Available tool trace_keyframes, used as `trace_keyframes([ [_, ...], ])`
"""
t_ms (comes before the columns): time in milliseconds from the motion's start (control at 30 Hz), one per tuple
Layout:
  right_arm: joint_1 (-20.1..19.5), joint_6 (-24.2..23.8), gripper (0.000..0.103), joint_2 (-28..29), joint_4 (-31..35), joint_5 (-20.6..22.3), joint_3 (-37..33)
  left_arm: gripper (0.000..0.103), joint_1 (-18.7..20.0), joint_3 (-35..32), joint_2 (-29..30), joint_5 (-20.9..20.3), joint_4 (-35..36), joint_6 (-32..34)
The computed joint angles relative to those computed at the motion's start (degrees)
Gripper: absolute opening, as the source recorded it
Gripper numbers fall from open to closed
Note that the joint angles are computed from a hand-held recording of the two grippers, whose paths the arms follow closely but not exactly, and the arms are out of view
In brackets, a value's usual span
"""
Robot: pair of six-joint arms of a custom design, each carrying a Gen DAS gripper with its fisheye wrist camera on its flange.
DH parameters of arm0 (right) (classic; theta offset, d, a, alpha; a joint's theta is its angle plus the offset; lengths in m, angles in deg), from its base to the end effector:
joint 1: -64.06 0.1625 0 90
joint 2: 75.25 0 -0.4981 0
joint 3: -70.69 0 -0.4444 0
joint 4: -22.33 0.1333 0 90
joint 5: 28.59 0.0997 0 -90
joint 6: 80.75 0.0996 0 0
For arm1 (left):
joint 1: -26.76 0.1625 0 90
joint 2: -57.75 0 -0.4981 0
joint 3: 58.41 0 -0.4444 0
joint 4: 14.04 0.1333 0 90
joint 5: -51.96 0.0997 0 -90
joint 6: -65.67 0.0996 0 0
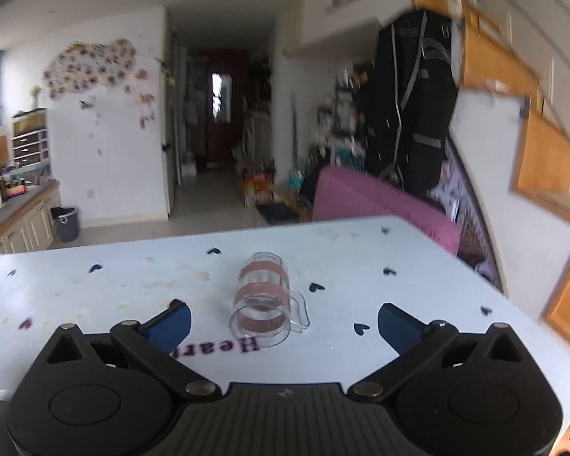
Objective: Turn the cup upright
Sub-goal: 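Move the left tool to the fallen glass mug and close around its body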
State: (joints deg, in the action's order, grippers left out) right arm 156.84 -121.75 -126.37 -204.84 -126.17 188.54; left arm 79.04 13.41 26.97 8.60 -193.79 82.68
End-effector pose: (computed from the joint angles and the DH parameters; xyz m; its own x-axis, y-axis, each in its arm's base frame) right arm 0.1498 -0.6081 0.2029 -0.7411 -0.1620 0.6515 -0.6658 0.3023 -0.6822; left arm -0.3758 -0.8222 0.1554 -0.7208 0.1412 -0.6786 0.6427 0.5027 -0.5782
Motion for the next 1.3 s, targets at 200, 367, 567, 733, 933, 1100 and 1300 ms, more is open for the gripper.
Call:
trace_keyframes([
  [200,-1.3,0.4,0.103,-0.9,0.5,0.6,0.7,0.101,2.1,-19.5,8.4,3.3,23.3,-2.5],
  [367,-2.3,0.1,0.103,-1.4,0.9,0.3,1.1,0.084,4.8,-35.2,15.3,5.5,46.8,-14.6],
  [567,-3.3,1.2,0.103,-1.8,1.3,-0.7,0.9,0.083,6.6,-44.5,19.8,5.7,55.8,-23.2],
  [733,-3.8,1.6,0.103,-2.0,1.9,-0.5,0.9,0.074,6.6,-46.4,20.9,6.9,57.9,-25.7],
  [933,-4.0,2.0,0.103,-2.2,1.9,-0.2,1.1,0.022,6.6,-44.8,19.3,3.8,61.9,-29.3],
  [1100,-3.8,2.4,0.103,-2.4,1.9,-0.4,0.8,0.031,5.8,-40.6,18.2,4.5,57.1,-25.9],
  [1300,-3.5,1.6,0.103,-2.2,1.2,-0.8,1.0,0.087,4.4,-42.4,20.3,10.5,47.8,-16.2],
])
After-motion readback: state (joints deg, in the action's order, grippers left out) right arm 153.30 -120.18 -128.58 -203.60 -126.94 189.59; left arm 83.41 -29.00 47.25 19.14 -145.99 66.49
